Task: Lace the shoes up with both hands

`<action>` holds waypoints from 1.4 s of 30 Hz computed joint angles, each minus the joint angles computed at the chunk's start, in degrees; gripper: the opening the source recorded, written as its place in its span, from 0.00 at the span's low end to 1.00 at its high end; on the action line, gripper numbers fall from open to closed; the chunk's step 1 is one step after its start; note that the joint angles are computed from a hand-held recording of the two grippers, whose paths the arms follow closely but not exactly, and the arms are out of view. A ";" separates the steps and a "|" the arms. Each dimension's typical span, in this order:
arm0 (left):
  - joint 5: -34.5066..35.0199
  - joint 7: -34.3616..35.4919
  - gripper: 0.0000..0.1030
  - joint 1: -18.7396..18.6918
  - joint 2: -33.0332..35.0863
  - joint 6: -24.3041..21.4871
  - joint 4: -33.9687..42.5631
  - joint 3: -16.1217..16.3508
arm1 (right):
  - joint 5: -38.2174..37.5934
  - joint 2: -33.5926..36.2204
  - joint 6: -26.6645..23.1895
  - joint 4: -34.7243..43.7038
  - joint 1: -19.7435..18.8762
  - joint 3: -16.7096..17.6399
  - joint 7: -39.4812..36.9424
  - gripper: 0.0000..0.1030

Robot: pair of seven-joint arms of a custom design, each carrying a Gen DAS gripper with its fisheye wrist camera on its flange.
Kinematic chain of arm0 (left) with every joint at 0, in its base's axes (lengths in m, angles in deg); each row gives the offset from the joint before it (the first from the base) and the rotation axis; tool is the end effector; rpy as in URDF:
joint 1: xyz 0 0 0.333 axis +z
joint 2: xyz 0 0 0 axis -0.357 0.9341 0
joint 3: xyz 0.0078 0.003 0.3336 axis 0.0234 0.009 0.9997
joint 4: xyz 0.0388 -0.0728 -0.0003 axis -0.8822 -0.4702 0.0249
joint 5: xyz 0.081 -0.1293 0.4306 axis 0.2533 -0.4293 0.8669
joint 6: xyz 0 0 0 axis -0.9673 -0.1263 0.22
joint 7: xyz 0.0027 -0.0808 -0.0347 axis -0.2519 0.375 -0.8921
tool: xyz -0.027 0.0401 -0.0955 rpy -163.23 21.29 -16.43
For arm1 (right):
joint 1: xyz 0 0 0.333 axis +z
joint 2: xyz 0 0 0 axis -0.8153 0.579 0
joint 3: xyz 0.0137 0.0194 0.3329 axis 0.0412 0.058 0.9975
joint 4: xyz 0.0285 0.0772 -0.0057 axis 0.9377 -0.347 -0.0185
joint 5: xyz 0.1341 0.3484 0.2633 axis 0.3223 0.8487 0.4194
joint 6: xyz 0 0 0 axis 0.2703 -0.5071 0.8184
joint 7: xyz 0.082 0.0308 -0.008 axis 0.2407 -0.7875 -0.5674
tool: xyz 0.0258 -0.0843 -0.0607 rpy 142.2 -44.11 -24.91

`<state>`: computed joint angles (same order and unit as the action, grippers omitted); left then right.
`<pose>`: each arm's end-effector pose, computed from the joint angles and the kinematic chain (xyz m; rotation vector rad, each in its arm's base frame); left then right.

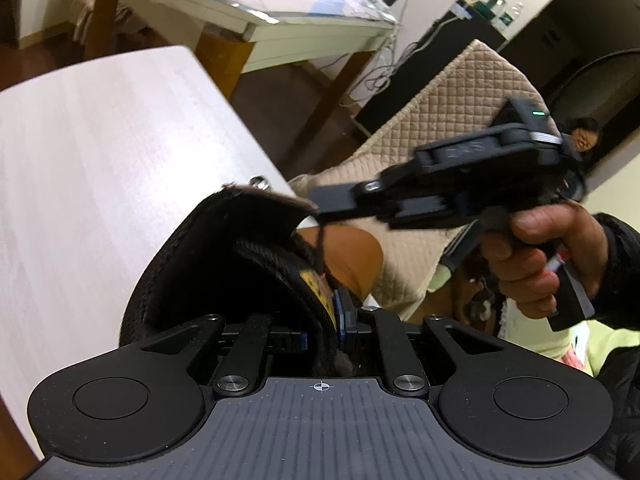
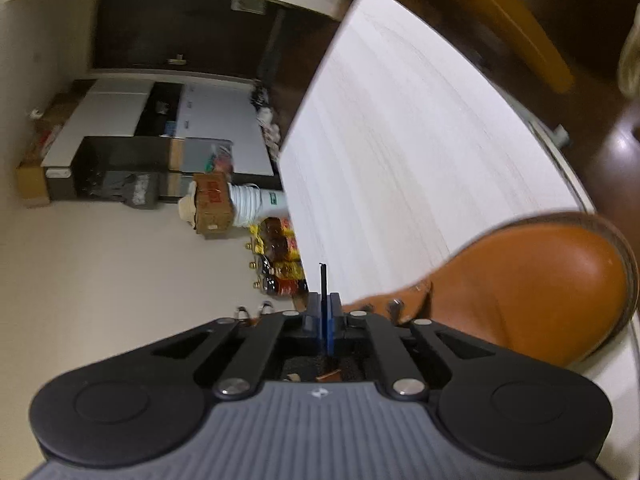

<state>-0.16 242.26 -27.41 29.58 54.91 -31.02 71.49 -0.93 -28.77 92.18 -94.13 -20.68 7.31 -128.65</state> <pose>0.6694 -0.2317 0.5297 -0.4515 -2.4131 0.5111 0.2713 0.3259 0.3350 0.2673 2.1020 -0.2813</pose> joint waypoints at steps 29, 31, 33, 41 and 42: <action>-0.35 1.89 0.15 1.54 -3.16 7.39 0.01 0.00 | 1.85 7.28 0.56 8.32 -3.24 -1.10 -14.10 0.04; -0.88 2.16 0.16 1.76 -3.55 7.03 -0.18 -0.09 | 0.91 7.65 0.42 8.48 -2.43 -1.54 -13.92 0.06; -1.21 2.58 0.15 1.86 -4.13 7.25 -0.87 -0.09 | 1.75 6.45 0.65 7.97 -1.35 -2.13 -16.61 0.09; -1.51 1.66 0.15 1.96 -4.35 8.70 -1.71 0.35 | 4.22 0.39 0.05 4.79 -0.09 -1.35 -21.08 0.13; -1.54 1.21 0.15 2.03 -4.24 8.70 -1.51 0.41 | 4.17 -0.06 0.35 4.19 -0.27 -1.19 -20.26 0.13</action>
<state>-1.71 243.47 -25.38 25.33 63.62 -32.53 71.90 3.24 -28.82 92.54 -89.94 -20.95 6.12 -148.91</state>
